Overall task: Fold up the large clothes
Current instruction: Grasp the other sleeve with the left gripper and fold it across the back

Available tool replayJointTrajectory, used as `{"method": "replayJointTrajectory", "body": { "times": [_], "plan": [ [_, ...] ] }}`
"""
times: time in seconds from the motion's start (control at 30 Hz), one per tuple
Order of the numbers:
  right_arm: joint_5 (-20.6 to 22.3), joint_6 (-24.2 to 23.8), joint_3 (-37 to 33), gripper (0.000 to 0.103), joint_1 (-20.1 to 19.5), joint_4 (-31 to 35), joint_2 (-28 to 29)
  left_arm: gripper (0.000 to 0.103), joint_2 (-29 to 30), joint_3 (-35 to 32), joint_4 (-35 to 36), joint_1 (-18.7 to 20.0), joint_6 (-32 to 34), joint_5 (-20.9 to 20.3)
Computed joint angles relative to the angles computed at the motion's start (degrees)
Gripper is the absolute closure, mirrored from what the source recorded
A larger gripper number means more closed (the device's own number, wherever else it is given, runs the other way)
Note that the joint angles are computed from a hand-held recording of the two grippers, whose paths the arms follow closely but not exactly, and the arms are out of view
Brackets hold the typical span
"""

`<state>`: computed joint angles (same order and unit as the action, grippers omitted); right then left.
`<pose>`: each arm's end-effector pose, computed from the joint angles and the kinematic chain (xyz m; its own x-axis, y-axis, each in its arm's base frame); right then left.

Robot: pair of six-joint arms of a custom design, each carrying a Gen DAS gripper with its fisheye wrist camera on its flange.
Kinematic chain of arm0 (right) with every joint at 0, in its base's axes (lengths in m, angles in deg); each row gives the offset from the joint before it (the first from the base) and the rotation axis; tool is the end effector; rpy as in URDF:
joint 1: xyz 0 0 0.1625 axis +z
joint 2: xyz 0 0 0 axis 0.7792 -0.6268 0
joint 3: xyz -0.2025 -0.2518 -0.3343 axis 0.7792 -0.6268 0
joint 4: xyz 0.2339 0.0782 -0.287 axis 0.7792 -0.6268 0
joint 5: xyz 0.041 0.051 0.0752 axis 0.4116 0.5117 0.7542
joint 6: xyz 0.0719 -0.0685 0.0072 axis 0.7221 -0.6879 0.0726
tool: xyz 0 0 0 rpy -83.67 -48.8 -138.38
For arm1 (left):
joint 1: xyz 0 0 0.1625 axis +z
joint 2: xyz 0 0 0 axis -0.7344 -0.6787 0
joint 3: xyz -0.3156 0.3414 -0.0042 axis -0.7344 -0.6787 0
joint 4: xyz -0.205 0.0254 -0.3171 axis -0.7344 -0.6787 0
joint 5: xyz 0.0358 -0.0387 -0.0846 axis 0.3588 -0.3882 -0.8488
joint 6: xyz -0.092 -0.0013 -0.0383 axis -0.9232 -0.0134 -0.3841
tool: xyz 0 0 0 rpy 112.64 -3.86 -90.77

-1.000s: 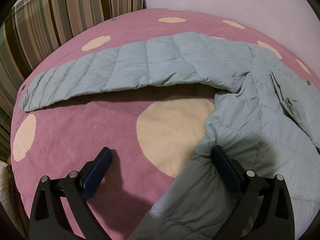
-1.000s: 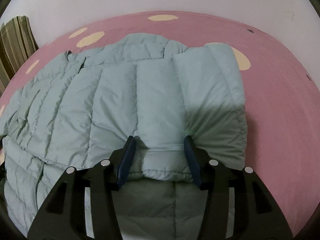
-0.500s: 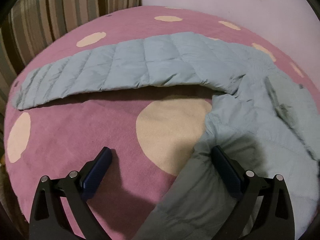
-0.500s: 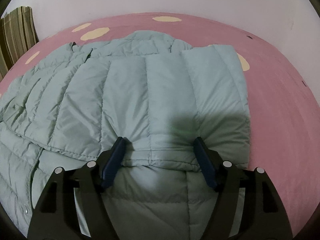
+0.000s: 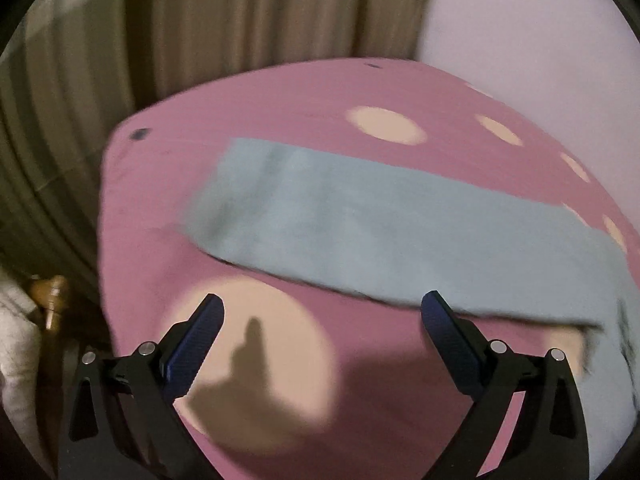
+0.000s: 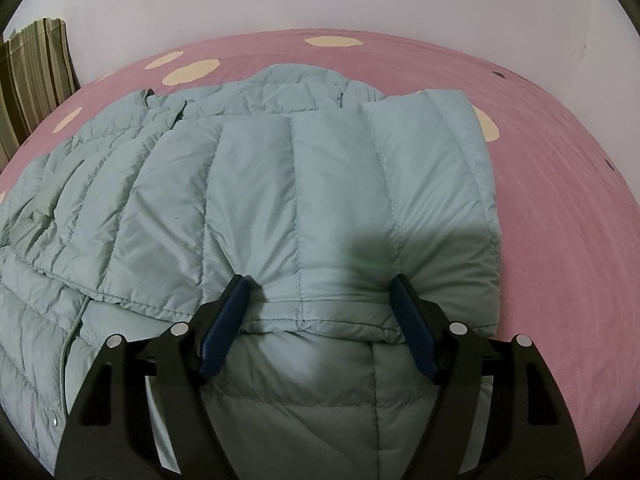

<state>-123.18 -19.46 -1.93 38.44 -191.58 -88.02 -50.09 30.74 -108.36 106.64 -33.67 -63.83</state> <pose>0.0650 -0.7541 0.2985 -0.6827 0.1714 0.7103 -0.3518 0.7749 -0.5251 -0.1382 -0.6823 0.2502 -0.5874 -0.6395 -0.4961 0.0656 0.5733 -0.8167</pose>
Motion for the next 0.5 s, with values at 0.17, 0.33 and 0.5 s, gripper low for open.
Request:
{"method": "replayJointTrajectory", "body": {
  "times": [0.17, 0.33, 0.5],
  "plan": [
    [-0.26, -0.19, -0.18, 0.029, 0.09, -0.07, 0.16, 0.006, -2.55, 3.31, -16.93, 3.63, 8.80, -3.80],
    [-0.35, -0.53, -0.31, 0.029, 0.10, -0.08, 0.21, 0.036, -1.14, 1.30, -21.76, 5.27, 16.16, -4.22],
    [-0.43, -0.95, -0.33, 0.029, 0.08, -0.29, 0.25, 0.092, -1.18, 0.69, -28.08, 6.31, 23.64, -9.34]
  ]
}}
